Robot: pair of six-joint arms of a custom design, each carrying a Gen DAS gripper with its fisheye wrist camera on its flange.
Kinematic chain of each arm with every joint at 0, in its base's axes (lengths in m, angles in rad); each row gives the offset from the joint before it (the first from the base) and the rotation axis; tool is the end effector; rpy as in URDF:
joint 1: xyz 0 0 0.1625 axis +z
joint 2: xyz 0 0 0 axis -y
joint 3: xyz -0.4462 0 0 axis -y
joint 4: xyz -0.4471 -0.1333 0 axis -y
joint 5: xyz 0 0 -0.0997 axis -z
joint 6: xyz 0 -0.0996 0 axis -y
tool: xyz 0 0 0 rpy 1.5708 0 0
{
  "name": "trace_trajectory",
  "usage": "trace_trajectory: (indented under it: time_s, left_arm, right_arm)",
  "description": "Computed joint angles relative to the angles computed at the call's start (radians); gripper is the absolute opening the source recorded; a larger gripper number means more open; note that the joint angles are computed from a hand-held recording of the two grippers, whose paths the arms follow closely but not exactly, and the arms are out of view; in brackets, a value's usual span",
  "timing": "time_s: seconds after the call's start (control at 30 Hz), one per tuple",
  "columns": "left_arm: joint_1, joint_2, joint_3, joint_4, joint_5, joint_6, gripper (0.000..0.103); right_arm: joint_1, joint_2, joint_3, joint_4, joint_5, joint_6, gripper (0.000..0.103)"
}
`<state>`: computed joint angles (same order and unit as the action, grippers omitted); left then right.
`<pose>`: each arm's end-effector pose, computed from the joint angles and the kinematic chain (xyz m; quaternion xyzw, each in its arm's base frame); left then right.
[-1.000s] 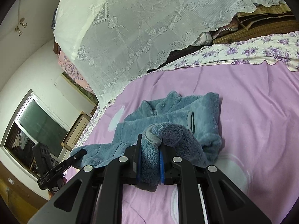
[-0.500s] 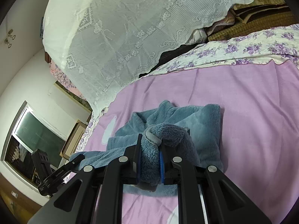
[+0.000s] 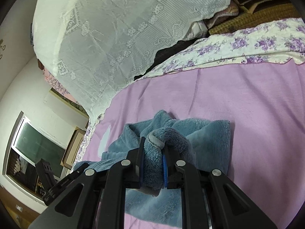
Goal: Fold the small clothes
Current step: 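Lift the hem with both grippers and fold it over toward the collar, then open both grippers to lay the folded hem on the jacket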
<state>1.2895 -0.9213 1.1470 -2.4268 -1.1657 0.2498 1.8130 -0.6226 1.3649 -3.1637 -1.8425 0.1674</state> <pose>-0.0674 -0.8550 0.4026 0.1842 0.9150 -0.3066 0.1865 0.3025 -0.7800 0.1321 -0.0221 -0.9040 0.4253 0.0377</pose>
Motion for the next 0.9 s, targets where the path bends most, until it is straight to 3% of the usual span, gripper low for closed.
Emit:
trace_trajectory:
  time_s: [0.5,0.7,0.73,0.77,0.83,0.9]
  left_arm:
    - [0.023,0.121,-0.117,0.031,0.055,0.003,0.031]
    - [0.029,0.07,-0.074,0.016,-0.014,-0.016,0.048]
    - [0.028,0.053,-0.051,-0.011,-0.019,-0.011,0.056]
    - [0.023,0.035,-0.021,-0.057,-0.009,0.004,0.067]
    - [0.006,0.002,0.051,-0.2,0.037,0.064,0.079]
    - [-0.005,-0.02,0.095,-0.295,0.051,0.132,0.082]
  right_arm:
    - [-0.058,0.056,-0.065,0.057,0.001,0.057,0.016]
    - [-0.057,0.035,-0.032,0.014,0.054,0.03,0.024]
    - [-0.053,0.031,-0.026,0.007,0.054,0.021,0.025]
    - [-0.049,0.026,-0.019,-0.005,0.055,0.008,0.025]
    - [-0.041,0.019,-0.007,-0.032,0.058,-0.008,0.027]
    - [-0.039,0.011,0.009,-0.071,0.071,-0.007,0.029]
